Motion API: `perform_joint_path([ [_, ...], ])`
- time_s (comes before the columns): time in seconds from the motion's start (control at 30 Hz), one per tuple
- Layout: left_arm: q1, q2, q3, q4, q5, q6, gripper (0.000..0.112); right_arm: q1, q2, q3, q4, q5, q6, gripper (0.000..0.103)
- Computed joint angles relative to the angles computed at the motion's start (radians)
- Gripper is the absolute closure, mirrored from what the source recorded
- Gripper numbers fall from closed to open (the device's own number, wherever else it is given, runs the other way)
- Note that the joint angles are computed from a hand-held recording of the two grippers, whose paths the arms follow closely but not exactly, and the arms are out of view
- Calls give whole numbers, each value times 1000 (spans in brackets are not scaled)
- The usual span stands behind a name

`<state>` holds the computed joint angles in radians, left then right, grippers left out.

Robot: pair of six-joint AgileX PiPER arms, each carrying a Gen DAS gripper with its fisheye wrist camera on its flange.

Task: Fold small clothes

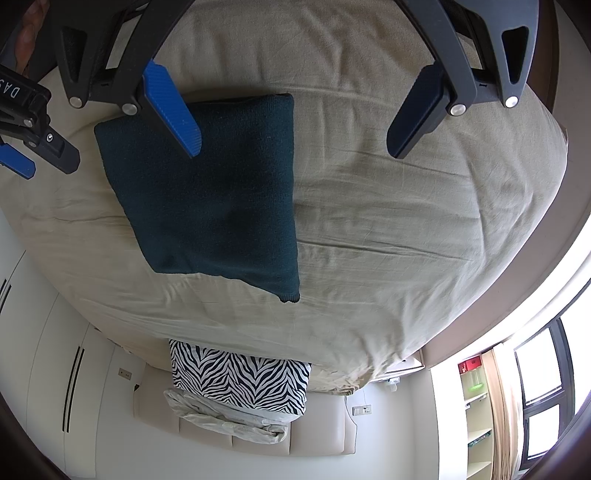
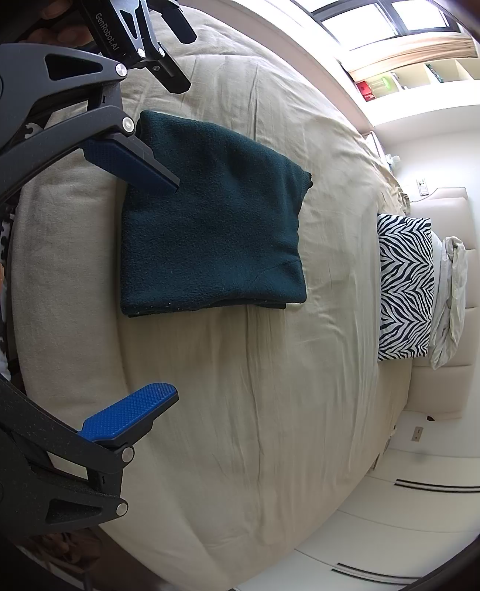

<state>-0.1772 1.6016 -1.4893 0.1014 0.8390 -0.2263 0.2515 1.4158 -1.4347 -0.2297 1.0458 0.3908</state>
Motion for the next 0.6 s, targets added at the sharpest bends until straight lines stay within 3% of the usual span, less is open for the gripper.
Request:
perform_joint_path([
  [0.6, -4, -7, 15, 3, -3, -6, 9, -3, 3, 3, 2, -1, -2, 0],
])
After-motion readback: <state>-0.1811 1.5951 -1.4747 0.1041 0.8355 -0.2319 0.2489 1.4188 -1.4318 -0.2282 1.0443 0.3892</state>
